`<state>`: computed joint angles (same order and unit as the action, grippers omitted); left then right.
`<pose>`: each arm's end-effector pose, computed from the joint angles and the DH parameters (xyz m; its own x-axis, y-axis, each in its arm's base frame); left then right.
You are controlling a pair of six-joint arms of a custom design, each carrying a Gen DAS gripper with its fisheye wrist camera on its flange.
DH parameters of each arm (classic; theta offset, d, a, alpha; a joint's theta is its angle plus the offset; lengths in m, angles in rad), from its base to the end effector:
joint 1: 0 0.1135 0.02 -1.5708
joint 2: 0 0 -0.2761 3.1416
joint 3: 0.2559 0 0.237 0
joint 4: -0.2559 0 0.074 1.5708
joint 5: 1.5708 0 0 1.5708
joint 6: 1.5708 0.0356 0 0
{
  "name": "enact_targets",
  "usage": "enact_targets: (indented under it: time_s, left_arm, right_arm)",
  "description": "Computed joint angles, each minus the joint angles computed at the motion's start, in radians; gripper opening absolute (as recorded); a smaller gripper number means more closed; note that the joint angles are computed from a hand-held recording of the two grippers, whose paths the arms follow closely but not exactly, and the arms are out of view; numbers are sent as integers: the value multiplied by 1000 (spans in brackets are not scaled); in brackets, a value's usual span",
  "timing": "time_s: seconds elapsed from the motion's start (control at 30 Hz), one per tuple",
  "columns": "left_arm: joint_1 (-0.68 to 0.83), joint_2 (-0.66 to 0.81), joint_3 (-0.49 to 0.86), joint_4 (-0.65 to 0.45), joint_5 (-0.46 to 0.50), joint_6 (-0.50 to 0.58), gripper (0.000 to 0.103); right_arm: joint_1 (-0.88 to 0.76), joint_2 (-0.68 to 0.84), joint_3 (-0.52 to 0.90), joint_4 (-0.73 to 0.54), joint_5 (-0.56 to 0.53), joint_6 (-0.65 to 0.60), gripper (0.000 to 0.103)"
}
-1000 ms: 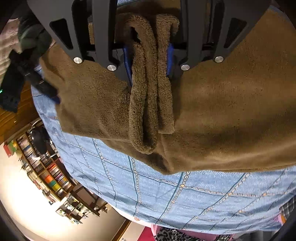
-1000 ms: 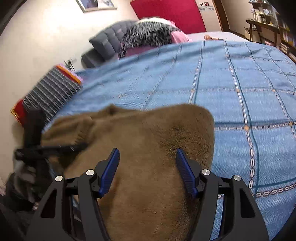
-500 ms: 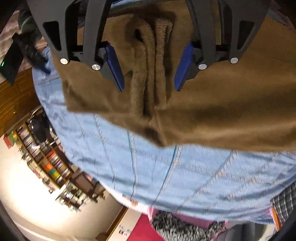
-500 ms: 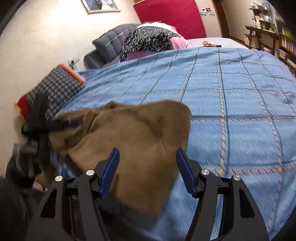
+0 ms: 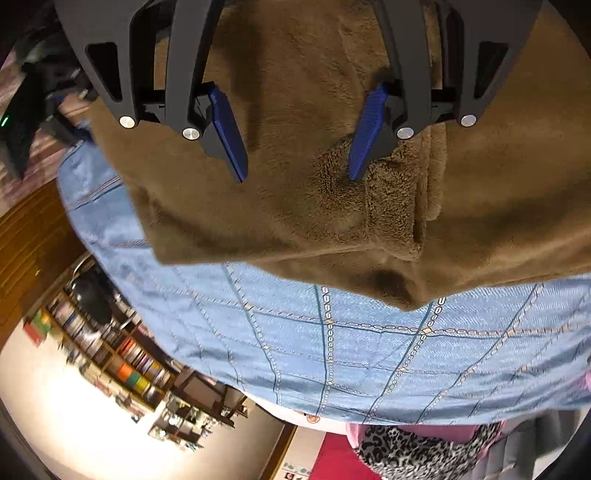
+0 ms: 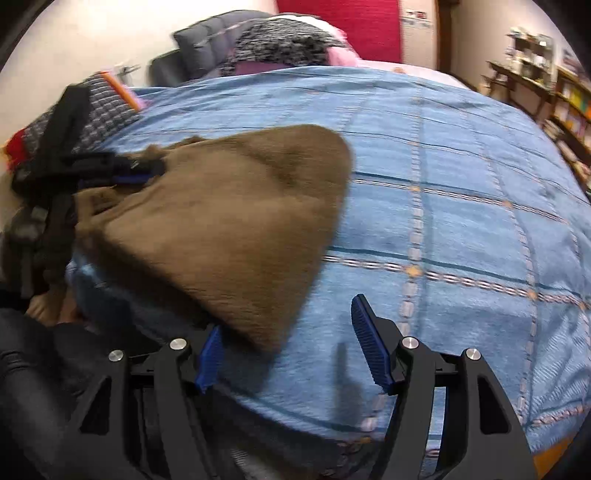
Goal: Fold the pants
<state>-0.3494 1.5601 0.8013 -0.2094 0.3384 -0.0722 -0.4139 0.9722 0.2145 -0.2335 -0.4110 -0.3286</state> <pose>0.2644 -0.1089 0.1867 -0.8081 0.2220 -0.5456 0.4426 0.8401 -0.3137 0.1253 -0.0395 0.1384 -0.7794 0.0192 -0.6263 -0.0879 0.9863 0.1396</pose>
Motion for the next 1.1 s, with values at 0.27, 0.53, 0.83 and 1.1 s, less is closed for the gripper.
enact_targets:
  time_s: [0.27, 0.53, 0.83, 1.1]
  left_arm:
    - [14, 11, -53, 70, 21, 46, 57]
    - [45, 3, -45, 56, 79, 21, 62]
    - [73, -5, -52, 64, 109, 0, 64]
    - [109, 32, -60, 110, 163, 9, 64]
  right_arm:
    - [-156, 75, 35, -84, -102, -149, 65]
    - [-294, 121, 290, -340, -434, -216, 67]
    - [160, 438, 415, 128, -176, 276, 67]
    - [226, 688, 472, 254, -20, 316, 67]
